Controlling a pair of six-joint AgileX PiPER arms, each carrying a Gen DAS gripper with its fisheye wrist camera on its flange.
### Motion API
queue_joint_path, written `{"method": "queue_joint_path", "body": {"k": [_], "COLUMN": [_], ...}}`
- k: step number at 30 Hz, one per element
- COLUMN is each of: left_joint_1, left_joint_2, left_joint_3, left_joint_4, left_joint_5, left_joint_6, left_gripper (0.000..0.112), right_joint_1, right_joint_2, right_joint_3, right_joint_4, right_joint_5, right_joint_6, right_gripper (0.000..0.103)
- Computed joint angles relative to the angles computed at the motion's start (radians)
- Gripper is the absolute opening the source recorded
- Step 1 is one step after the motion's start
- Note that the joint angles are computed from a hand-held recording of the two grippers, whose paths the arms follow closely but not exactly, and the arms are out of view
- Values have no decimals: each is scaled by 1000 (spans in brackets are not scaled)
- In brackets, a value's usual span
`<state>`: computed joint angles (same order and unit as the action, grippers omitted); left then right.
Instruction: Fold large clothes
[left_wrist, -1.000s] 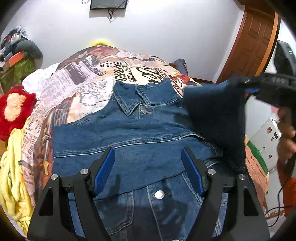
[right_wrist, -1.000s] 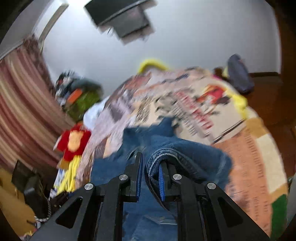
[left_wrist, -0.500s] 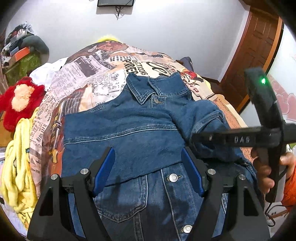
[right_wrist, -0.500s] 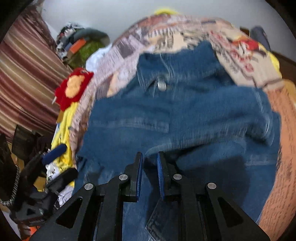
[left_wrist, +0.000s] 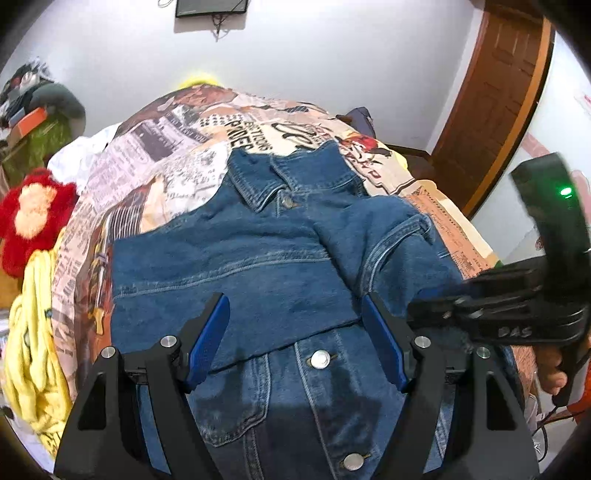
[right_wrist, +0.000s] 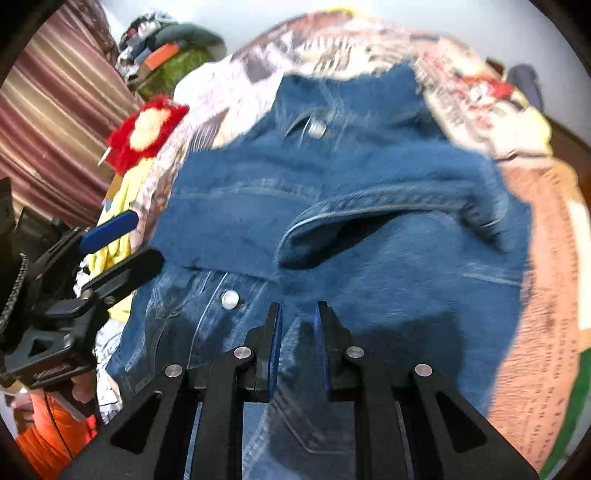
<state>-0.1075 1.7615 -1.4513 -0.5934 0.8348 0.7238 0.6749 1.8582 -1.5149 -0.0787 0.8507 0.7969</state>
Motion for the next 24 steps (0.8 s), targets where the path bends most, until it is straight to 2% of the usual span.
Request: {"method": "queue_joint_path", "body": {"k": [4,8,14,19,22,24], "left_joint_1": [-50,-111,-227,-293,-311,-313], "left_joint_2": [12,37,176,331,380,393], "left_joint_3": [-55,-117,-276,-404,-426,-426], "left_joint_4": [28,57,160,297,340,343], "left_joint_5": [-4,-7,21,85,86,64], "left_joint_6": [-31,-62,-146,-249,-286,-297], "left_gripper": [73,73,73,73,73,68], "right_joint_1": [16,26,13,-78,-139,-163], "right_joint_2": [-120,-219,-321,-370,-357,-332], "right_joint_3": [84,148,248,358,414,437], "right_joint_4": [-158,-328,-477,-416,-351,-310], "right_joint_5": [15,85,167,85,17,-29], "right_joint_6": [118,228,297,277,238,212], "right_gripper": [14,14,14,14,14,14]}}
